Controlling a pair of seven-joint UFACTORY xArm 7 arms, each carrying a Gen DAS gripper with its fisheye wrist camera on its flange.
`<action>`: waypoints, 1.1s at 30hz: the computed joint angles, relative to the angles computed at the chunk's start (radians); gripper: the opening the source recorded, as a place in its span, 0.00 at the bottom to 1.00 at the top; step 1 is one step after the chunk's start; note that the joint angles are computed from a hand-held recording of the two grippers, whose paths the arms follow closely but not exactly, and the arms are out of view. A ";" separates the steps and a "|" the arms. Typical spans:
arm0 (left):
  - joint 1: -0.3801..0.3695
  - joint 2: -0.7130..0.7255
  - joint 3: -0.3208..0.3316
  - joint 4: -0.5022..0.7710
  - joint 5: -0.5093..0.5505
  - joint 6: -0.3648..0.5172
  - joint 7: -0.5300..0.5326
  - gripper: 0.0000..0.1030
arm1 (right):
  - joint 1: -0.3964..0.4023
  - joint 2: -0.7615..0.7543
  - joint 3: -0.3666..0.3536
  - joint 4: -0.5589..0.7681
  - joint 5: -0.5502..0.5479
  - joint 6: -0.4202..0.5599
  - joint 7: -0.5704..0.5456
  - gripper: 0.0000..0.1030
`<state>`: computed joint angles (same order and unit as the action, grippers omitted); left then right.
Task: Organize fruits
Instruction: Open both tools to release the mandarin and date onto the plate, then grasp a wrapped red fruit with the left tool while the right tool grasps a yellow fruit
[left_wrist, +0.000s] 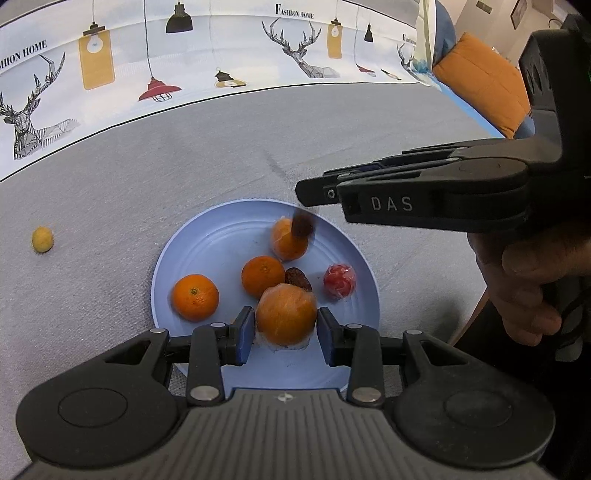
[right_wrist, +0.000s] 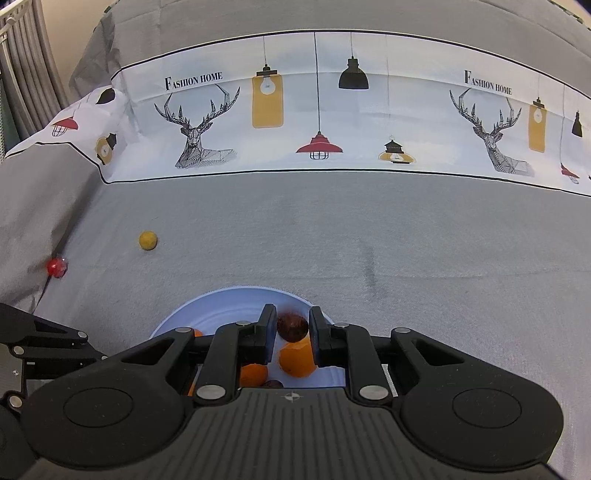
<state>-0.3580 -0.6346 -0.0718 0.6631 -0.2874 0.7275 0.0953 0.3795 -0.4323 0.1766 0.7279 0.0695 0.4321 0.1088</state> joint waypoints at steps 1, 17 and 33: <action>-0.002 -0.001 0.003 -0.001 -0.004 -0.003 0.001 0.40 | 0.000 -0.001 0.001 0.000 -0.001 0.000 0.000 0.29; 0.062 -0.024 -0.008 -0.011 0.028 -0.093 -0.109 0.27 | -0.048 -0.014 0.044 -0.007 -0.087 -0.021 0.096 0.46; 0.652 0.058 -0.349 0.156 0.715 0.190 -0.964 0.43 | -0.035 0.002 0.040 -0.001 -0.100 -0.041 0.119 0.44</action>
<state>0.2944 -0.5761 -0.4206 0.8190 0.4273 0.9176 -0.8689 0.3441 -0.4301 0.2163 0.7269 -0.0304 0.3915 0.2275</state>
